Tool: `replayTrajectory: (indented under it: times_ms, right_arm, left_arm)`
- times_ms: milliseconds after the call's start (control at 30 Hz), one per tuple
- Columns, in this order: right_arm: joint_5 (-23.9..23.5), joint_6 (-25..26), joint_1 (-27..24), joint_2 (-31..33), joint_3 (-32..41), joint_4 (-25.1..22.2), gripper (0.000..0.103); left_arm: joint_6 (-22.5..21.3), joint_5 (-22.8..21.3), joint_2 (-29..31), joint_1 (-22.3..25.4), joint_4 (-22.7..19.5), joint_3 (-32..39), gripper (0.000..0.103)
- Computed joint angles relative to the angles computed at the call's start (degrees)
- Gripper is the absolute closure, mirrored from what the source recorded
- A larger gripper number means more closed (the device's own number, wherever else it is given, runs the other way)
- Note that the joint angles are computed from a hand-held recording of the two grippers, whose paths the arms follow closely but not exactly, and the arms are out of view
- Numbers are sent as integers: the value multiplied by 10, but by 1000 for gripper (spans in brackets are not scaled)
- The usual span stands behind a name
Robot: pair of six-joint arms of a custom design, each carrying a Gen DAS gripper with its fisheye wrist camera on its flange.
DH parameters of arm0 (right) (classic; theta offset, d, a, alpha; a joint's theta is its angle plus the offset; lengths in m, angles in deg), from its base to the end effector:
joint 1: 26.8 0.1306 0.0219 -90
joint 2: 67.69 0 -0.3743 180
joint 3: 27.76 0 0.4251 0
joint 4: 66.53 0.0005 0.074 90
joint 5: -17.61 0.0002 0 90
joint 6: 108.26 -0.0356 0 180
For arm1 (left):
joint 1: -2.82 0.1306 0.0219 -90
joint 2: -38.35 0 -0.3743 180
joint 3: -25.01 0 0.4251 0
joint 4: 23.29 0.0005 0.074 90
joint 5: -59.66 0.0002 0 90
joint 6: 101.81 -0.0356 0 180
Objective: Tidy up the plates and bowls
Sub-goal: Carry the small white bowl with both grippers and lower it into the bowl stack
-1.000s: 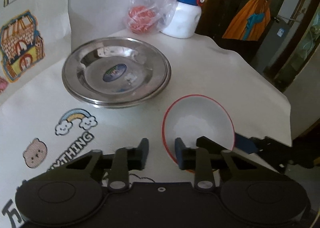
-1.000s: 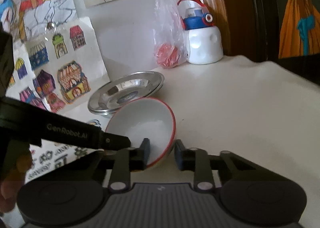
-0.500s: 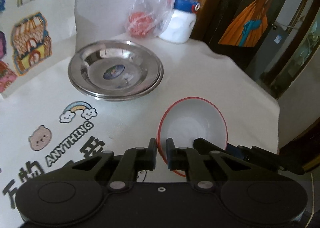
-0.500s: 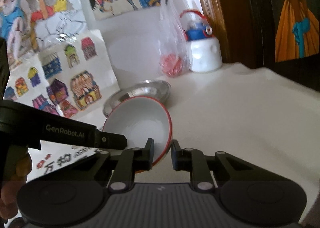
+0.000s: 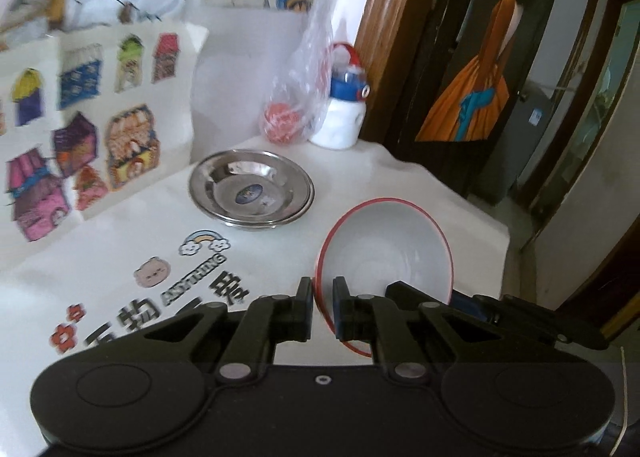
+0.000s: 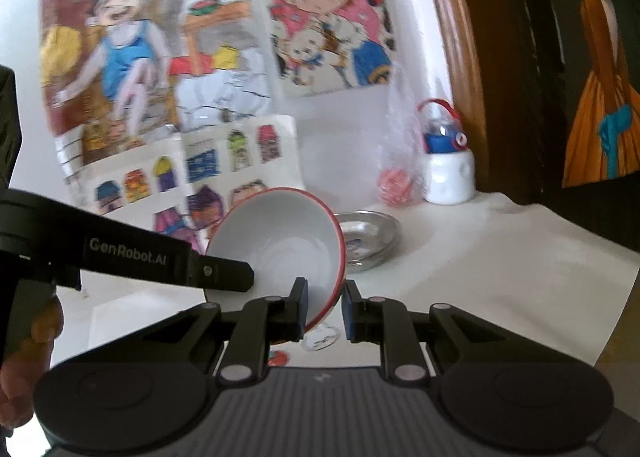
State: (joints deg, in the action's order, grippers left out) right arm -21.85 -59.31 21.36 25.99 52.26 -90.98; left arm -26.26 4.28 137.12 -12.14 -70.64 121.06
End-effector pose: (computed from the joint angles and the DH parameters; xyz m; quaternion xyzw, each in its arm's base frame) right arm 0.3777 0.3798 0.3439 0.1360 0.8232 0.0045 0.5512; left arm 0.5451 -0.1671 0.4010 0.3260 0.8422 -0.2811 0.3247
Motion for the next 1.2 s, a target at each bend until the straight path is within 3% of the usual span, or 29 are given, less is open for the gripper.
replayTrajectory:
  times_ms: [200, 467, 767, 1200]
  right_arm:
    - [19, -5, 50, 13, 22, -30, 83]
    - [-14, -27, 79, 30, 31, -59, 83]
    - [-58, -43, 86, 40, 31, -78, 83]
    - [-104, -59, 75, 53, 38, -108, 82]
  left_arm:
    - [-14, 23, -77, 45, 10, -67, 93]
    - [-41, 36, -142, 99, -1, -138, 93]
    - [-60, 31, -140, 126, -36, -164, 93]
    - [-74, 7, -120, 124, -59, -169, 93]
